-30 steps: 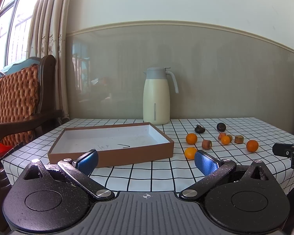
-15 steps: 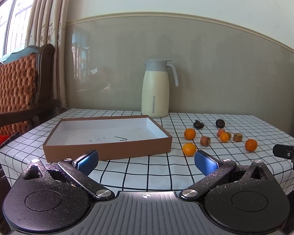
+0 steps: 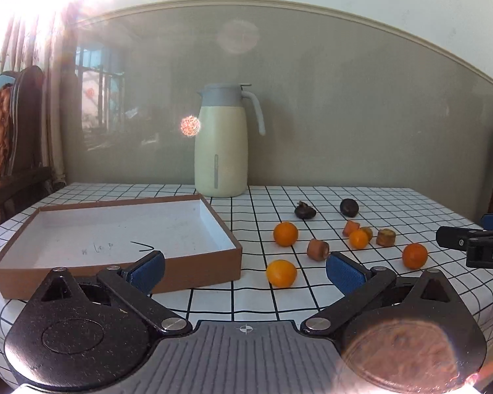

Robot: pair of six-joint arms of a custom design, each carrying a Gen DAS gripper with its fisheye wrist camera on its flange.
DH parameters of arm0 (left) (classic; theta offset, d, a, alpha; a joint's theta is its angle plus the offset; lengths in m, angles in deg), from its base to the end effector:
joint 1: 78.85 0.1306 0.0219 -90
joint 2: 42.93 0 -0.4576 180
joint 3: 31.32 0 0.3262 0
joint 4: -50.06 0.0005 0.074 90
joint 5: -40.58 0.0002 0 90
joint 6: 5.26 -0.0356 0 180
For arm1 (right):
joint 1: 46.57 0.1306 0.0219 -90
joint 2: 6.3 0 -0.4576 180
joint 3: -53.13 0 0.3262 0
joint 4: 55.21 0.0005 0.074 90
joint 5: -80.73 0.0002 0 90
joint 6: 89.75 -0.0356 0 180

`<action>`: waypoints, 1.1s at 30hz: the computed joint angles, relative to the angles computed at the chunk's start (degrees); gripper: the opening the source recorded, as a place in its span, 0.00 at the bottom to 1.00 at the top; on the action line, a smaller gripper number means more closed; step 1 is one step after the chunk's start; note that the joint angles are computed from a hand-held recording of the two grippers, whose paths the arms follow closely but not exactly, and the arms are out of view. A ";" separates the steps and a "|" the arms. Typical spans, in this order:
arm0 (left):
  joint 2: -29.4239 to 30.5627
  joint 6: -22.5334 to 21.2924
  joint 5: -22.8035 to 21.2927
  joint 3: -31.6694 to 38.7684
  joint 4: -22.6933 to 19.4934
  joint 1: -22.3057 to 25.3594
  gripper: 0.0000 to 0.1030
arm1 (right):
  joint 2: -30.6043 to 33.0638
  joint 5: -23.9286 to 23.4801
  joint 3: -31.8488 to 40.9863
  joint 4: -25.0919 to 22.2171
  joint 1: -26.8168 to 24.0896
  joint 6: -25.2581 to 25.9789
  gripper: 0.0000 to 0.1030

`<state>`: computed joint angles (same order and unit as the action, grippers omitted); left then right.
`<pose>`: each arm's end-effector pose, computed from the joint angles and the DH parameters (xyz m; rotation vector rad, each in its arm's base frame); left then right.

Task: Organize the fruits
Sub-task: 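Close the left tool on one orange while the right tool grasps another orange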

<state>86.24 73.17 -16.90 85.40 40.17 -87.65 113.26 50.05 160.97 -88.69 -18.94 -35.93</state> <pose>0.7140 -0.1304 0.3753 0.6999 1.8003 -0.5220 0.5742 0.2655 0.3968 0.5937 1.8848 -0.5110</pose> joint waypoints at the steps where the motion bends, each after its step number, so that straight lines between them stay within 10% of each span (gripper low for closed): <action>1: 0.70 -0.46 -0.04 1.11 -1.08 -0.46 1.00 | 0.32 -0.78 0.19 -0.56 -0.71 -0.18 0.82; 7: 3.64 -4.54 -2.12 4.85 -4.21 -3.39 1.00 | 2.30 -4.73 0.71 -2.19 -4.26 -1.02 0.72; 11: 6.33 -5.87 -3.64 9.77 -8.89 -5.34 0.73 | 3.42 -7.12 1.69 -2.89 -6.15 -0.89 0.68; 25: 14.55 -6.03 -9.15 25.69 -24.32 -7.78 0.44 | 7.56 -12.73 8.38 -12.04 -9.38 -3.47 0.45; 33: 13.98 -5.99 -7.38 24.31 -23.14 -7.55 0.35 | 7.15 -13.59 7.62 -12.37 -9.28 -4.11 0.31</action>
